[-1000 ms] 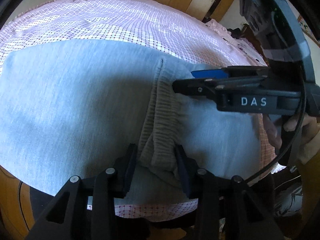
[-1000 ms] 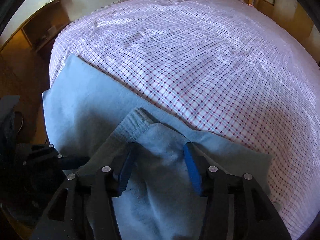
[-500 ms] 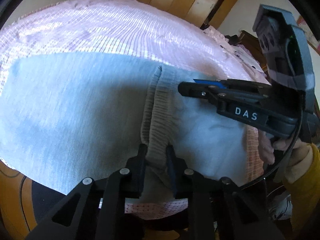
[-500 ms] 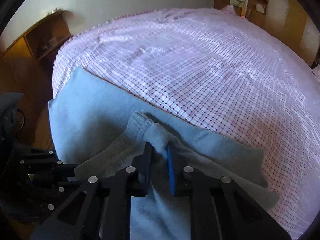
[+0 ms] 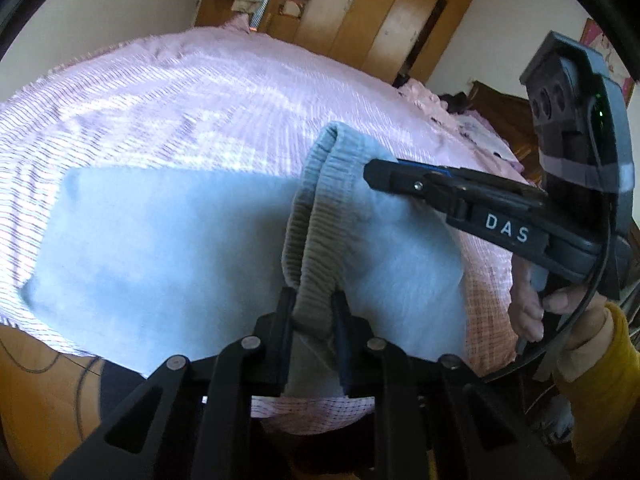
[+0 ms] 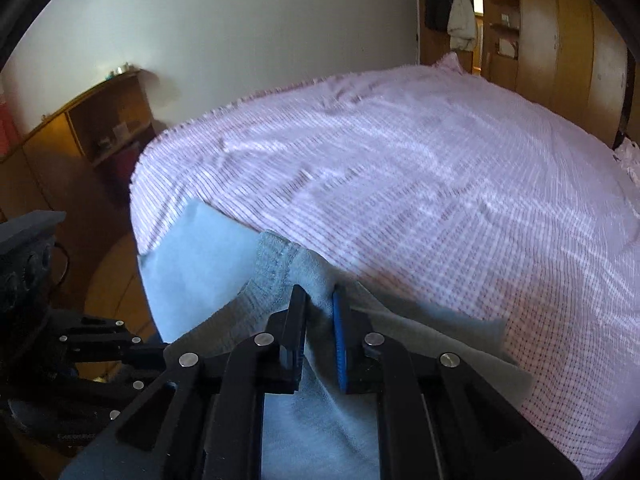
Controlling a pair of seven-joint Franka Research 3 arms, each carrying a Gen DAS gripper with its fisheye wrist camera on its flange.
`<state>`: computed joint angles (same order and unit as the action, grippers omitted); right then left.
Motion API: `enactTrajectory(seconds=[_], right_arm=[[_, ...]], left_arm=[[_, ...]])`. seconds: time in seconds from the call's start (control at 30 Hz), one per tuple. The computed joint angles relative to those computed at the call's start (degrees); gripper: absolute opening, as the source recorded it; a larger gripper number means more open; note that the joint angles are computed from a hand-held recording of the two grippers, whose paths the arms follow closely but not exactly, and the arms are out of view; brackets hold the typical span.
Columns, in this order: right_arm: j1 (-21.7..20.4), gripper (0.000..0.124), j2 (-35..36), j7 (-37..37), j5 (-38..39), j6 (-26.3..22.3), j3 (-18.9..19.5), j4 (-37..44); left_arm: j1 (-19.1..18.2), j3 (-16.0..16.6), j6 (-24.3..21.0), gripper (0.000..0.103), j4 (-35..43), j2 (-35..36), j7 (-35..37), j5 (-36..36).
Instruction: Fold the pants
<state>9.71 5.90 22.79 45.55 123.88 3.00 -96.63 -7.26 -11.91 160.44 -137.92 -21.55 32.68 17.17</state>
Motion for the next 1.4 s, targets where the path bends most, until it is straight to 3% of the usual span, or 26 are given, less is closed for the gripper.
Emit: enactTrajectory(seconds=[0.27,0.7,1.1,1.23,1.4], right_arm=[[2.15,0.005,-0.33,-0.07,2.63,-1.09,1.59,1.47],[7.93,0.005,5.22,4.38,0.61,-1.88,5.32,7.96],[12.97,0.008,12.71,13.1,-10.72,2.97,6.84,9.9],[12.28,0.013,14.32,15.76,-10.39,1.18,7.42,12.1],[10.43,0.015,12.02,15.45,-8.45,-0.31,7.38,11.49]], left_arm=[[2.64,-0.63,-3.94,0.018,-4.23,-8.91,-3.92,1.6],[7.51,3.28,-7.61,0.018,-12.47,-21.04,-3.45,3.1],[9.21,9.26,-1.57,0.02,-19.45,-17.36,0.13,-4.3],[9.89,8.78,-1.65,0.027,-21.35,-18.53,0.04,-6.33],[10.16,6.92,-4.85,0.029,-21.28,-20.47,-0.3,-6.39]])
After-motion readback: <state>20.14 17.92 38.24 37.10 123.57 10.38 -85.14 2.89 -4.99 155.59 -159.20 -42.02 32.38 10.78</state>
